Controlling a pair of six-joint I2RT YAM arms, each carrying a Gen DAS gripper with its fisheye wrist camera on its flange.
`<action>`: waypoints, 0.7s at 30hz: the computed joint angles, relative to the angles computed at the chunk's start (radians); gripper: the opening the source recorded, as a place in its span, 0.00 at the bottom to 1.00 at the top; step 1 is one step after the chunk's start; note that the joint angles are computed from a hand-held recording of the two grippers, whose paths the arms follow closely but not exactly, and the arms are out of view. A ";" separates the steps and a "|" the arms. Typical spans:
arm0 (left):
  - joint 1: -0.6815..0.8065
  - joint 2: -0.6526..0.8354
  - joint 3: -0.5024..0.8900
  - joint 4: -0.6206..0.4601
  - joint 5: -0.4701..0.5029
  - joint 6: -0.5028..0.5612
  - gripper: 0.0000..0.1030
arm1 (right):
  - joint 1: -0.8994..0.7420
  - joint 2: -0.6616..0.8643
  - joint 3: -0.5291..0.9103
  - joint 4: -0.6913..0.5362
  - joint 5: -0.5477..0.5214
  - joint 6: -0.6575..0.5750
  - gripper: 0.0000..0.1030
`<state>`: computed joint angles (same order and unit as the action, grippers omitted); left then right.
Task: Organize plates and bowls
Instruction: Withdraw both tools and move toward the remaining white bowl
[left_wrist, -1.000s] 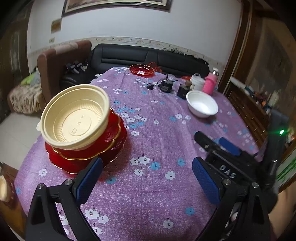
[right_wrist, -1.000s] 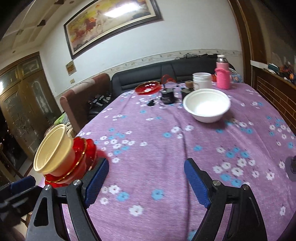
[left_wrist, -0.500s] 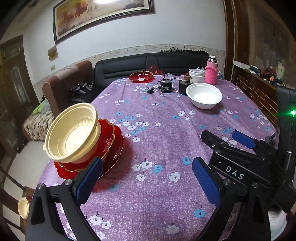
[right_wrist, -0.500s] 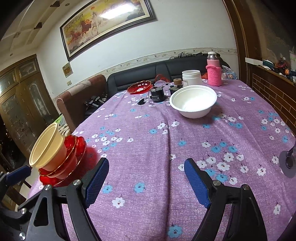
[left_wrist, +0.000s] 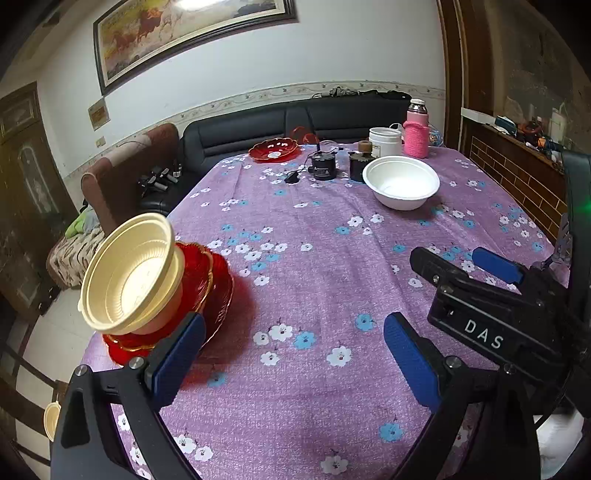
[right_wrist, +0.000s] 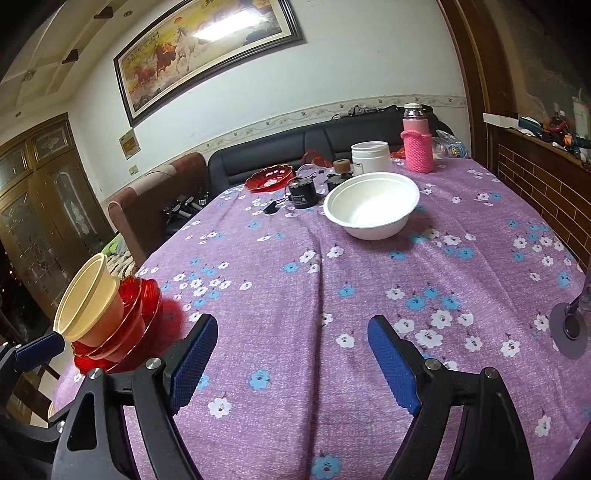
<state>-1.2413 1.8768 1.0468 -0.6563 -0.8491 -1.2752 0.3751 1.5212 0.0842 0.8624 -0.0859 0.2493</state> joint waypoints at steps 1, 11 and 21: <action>0.002 0.005 0.006 0.000 0.000 0.007 0.94 | -0.009 -0.004 0.000 -0.004 -0.005 -0.003 0.84; 0.043 0.067 0.067 0.036 0.029 0.105 0.94 | -0.162 0.001 0.017 -0.030 -0.089 -0.047 0.84; 0.150 0.057 0.082 0.143 0.083 0.291 0.94 | -0.335 0.029 0.109 -0.095 -0.152 -0.091 0.84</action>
<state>-1.0908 1.9342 1.1289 -0.5131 -0.7663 -0.9842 0.0404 1.5497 0.1933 0.7673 -0.2379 0.1578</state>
